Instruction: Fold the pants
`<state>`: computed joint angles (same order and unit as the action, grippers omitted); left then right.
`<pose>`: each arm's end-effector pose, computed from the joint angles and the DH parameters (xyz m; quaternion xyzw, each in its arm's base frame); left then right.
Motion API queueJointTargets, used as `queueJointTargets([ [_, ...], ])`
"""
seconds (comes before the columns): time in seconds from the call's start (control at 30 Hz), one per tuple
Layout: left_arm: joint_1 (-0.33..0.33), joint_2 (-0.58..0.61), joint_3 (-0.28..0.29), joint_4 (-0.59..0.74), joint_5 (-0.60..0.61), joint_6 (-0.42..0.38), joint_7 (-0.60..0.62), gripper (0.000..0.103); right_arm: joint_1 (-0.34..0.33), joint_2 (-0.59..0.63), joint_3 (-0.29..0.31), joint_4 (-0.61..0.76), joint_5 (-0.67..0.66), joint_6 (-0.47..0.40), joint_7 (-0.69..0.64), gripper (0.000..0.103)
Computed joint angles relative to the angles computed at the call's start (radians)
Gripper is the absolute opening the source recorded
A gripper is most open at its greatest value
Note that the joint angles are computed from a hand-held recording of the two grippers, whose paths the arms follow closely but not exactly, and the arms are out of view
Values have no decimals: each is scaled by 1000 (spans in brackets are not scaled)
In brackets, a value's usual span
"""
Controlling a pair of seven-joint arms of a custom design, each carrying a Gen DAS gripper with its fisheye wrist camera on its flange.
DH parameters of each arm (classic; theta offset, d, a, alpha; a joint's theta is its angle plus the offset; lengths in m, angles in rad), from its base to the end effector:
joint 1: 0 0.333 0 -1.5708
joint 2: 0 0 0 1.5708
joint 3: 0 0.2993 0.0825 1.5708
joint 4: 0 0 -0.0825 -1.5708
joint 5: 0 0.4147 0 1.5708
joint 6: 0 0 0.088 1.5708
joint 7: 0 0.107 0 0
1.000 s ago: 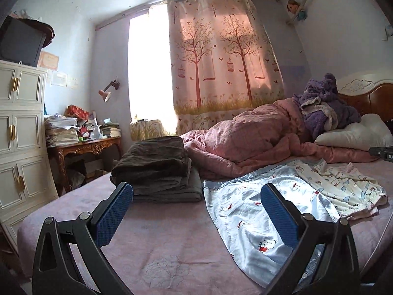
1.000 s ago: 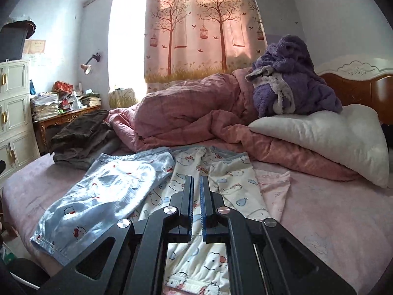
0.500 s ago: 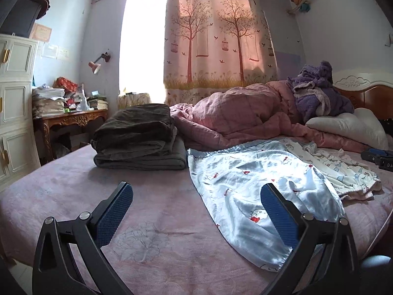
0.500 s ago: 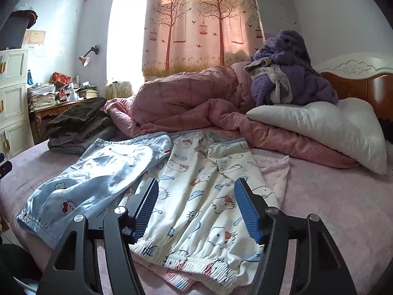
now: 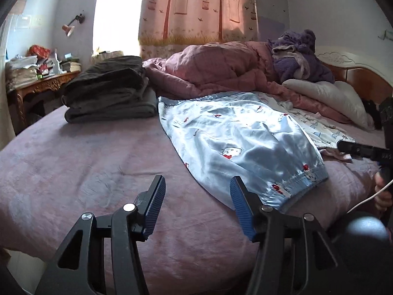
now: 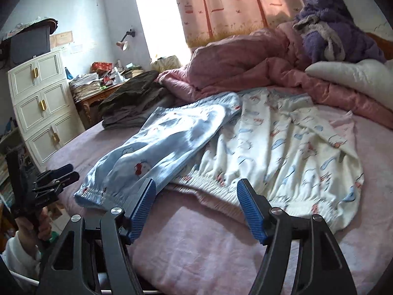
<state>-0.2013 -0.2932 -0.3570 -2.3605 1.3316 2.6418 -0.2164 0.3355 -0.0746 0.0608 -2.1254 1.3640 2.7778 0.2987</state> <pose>0.4267 -0.3014 0.4467 -0.6499 0.5639 -0.3548 0.3658 0.5576 0.1870 0.4668 -0.7486 0.4343 -0.1184 0.4868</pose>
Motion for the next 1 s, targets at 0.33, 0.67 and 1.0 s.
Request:
queueJointTargets([
  [0.33, -56, 36, -8, 17, -105, -109, 240, 45, -14, 43, 15, 29, -269, -210, 186, 43],
  [0.67, -70, 59, -17, 23, -97, -193, 447, 42, 67, 17, 64, -83, -618, 191, 103, 44],
  [1.0, -57, 100, 2, 49, 150, -133, 506, 69, 88, 57, 65, -63, -780, 277, -59, 67],
])
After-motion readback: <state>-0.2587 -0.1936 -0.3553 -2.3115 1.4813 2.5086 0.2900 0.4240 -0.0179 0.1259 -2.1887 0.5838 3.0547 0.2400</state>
